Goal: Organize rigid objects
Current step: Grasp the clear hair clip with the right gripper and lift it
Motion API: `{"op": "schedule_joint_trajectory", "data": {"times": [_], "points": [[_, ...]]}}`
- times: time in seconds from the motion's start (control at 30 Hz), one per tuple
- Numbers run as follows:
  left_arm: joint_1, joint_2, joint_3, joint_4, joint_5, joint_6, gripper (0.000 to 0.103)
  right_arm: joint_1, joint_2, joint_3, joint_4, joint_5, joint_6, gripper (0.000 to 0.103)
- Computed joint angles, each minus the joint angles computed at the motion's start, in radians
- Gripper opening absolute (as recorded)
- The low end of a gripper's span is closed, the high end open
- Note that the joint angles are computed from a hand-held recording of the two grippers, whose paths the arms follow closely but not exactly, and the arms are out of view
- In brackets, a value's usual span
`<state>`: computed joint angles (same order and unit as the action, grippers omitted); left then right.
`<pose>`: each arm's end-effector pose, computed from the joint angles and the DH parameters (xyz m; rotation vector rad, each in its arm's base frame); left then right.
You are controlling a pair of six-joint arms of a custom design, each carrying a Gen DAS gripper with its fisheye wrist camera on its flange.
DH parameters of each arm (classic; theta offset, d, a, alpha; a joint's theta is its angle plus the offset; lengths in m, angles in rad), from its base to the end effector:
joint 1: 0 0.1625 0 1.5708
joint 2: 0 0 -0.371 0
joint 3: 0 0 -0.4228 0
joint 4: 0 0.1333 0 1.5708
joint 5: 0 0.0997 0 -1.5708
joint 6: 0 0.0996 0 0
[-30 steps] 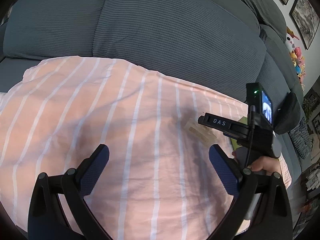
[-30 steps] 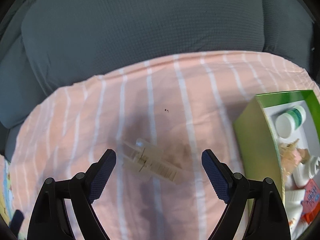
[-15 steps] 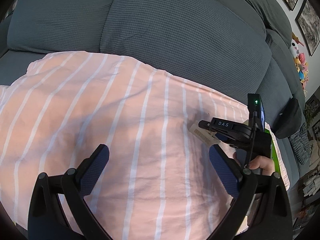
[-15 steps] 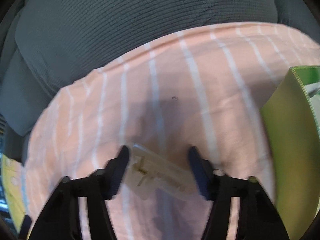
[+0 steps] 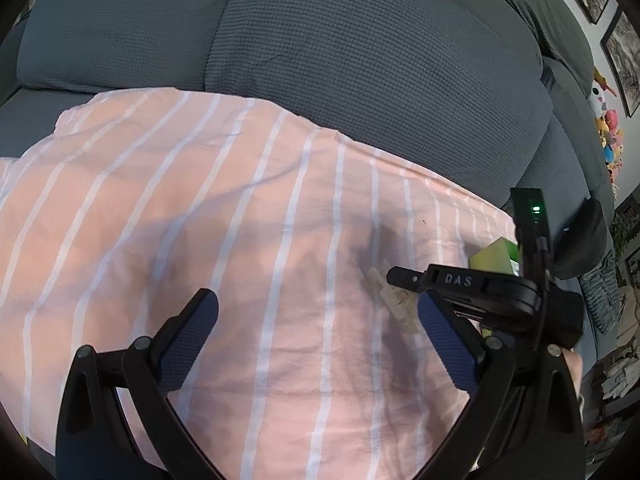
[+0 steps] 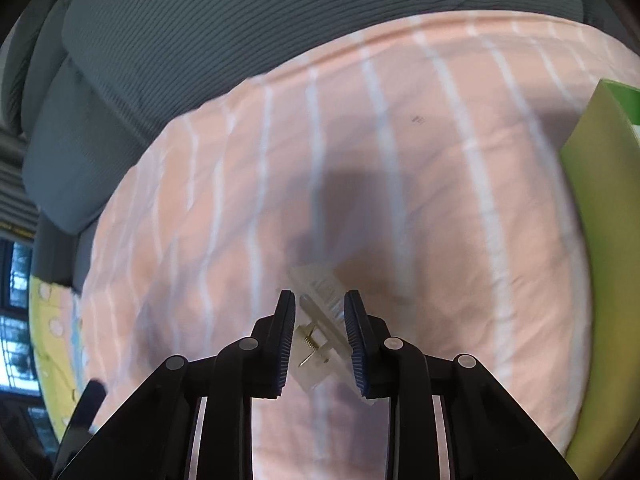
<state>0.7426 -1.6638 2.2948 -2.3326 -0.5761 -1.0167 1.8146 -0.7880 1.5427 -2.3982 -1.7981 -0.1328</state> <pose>-0.1575 -0.4389 0.2417 -0.3106 2.3793 -1.1325 0.2708 -0.6294 0.0463 0.5340 -2.8669 0.1243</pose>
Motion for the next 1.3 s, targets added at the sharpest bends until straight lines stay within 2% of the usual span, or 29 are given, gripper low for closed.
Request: {"op": "schedule_joint_trajectory", "data": {"times": [0.1, 0.23, 0.3, 0.37, 0.4, 0.47, 0.57, 0.63, 0.67, 0.7, 0.73, 0.8, 0.97, 1.07, 1.3], "points": [[0.006, 0.000, -0.002, 0.008, -0.011, -0.015, 0.100, 0.018, -0.018, 0.030, -0.011, -0.007, -0.017, 0.029], [0.017, 0.006, -0.006, 0.014, -0.030, -0.027, 0.100, 0.020, -0.048, 0.050, 0.032, 0.072, -0.049, 0.029], [0.026, 0.016, -0.010, 0.007, -0.042, -0.031, 0.100, 0.023, -0.063, 0.065, 0.002, 0.069, -0.060, 0.030], [0.036, 0.041, -0.014, -0.024, -0.056, -0.015, 0.100, 0.022, -0.071, 0.073, -0.032, 0.048, -0.058, 0.041], [0.040, 0.056, -0.017, -0.040, -0.064, -0.003, 0.099, 0.017, -0.074, 0.073, -0.043, 0.033, -0.051, 0.050], [0.057, 0.100, -0.029, -0.087, -0.099, 0.039, 0.098, 0.002, -0.067, 0.057, -0.029, 0.025, -0.029, 0.054], [0.092, 0.178, -0.057, -0.177, -0.181, 0.118, 0.087, -0.030, -0.047, 0.016, 0.036, 0.057, 0.013, 0.055], [0.111, 0.224, -0.078, -0.203, -0.208, 0.134, 0.076, -0.040, -0.040, 0.002, 0.073, 0.076, 0.027, 0.055], [0.116, 0.239, -0.085, -0.212, -0.212, 0.136, 0.070, -0.044, -0.037, -0.003, 0.089, 0.084, 0.035, 0.055], [0.123, 0.260, -0.095, -0.220, -0.219, 0.142, 0.058, -0.046, -0.035, -0.006, 0.101, 0.090, 0.037, 0.056], [0.128, 0.274, -0.104, -0.224, -0.225, 0.145, 0.051, -0.046, -0.030, -0.013, 0.115, 0.092, 0.033, 0.056], [0.139, 0.300, -0.114, -0.257, -0.243, 0.162, 0.047, -0.044, -0.027, -0.014, 0.128, 0.093, 0.019, 0.057], [0.142, 0.344, -0.131, -0.302, -0.236, 0.191, 0.041, -0.045, -0.007, -0.023, 0.147, 0.096, 0.010, 0.058], [0.157, 0.366, -0.151, -0.287, -0.246, 0.190, 0.030, -0.053, 0.008, -0.038, 0.184, 0.099, 0.015, 0.058], [0.163, 0.379, -0.154, -0.316, -0.228, 0.207, 0.029, -0.061, 0.012, -0.026, 0.155, 0.124, 0.019, 0.057]]}}
